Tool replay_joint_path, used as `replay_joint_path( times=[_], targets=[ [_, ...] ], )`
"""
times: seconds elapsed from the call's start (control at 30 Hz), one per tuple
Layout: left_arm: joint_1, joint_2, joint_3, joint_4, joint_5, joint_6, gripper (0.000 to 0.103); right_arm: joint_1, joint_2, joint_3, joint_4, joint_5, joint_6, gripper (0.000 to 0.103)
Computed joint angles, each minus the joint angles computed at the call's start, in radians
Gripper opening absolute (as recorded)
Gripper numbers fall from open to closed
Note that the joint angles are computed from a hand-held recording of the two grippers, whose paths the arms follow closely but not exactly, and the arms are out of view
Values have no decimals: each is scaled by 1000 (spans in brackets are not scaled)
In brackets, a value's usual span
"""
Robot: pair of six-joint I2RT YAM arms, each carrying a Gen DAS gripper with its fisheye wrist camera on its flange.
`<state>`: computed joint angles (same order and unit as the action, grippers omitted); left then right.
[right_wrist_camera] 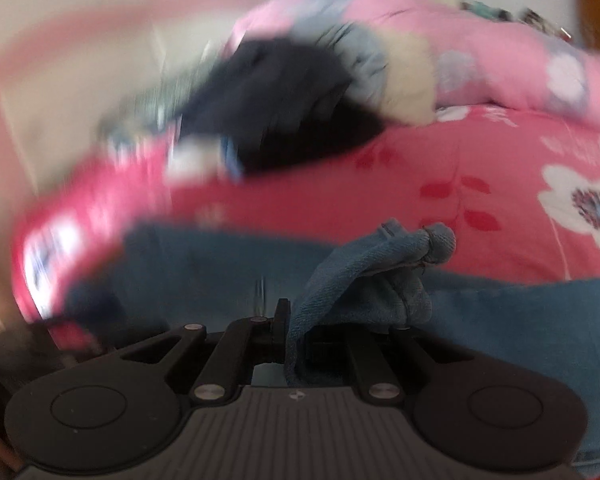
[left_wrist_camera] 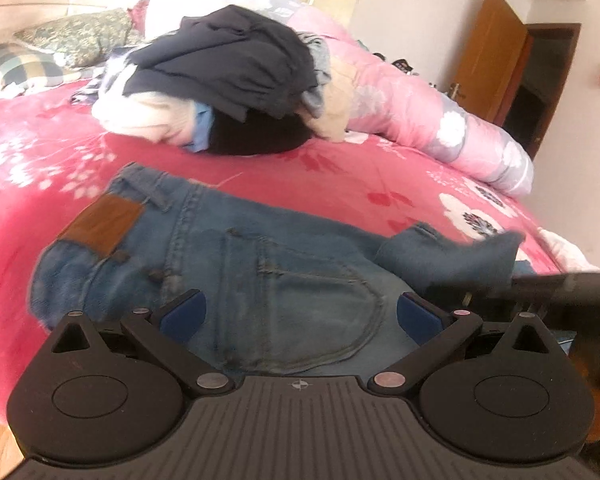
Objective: Fold clothes
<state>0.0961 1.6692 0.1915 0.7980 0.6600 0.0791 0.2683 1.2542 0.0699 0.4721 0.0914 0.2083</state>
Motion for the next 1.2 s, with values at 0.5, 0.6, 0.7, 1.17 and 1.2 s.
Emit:
replay_joint_path(
  times=[0.5, 0.6, 0.7, 1.17, 1.2],
  targets=[
    [270, 19, -11, 32, 201, 96, 102, -75, 39, -18, 157, -56, 162, 37],
    [298, 37, -3, 21, 237, 122, 102, 77, 51, 6, 154, 121, 95, 35],
    [301, 39, -17, 44, 233, 147, 102, 302, 180, 53, 186, 389, -24, 23],
    [409, 86, 12, 38, 292, 174, 102, 467, 158, 139, 146, 656, -112, 7],
    [417, 98, 22, 29, 298, 169, 102, 463, 149, 154, 140, 645, -121, 7]
  ],
)
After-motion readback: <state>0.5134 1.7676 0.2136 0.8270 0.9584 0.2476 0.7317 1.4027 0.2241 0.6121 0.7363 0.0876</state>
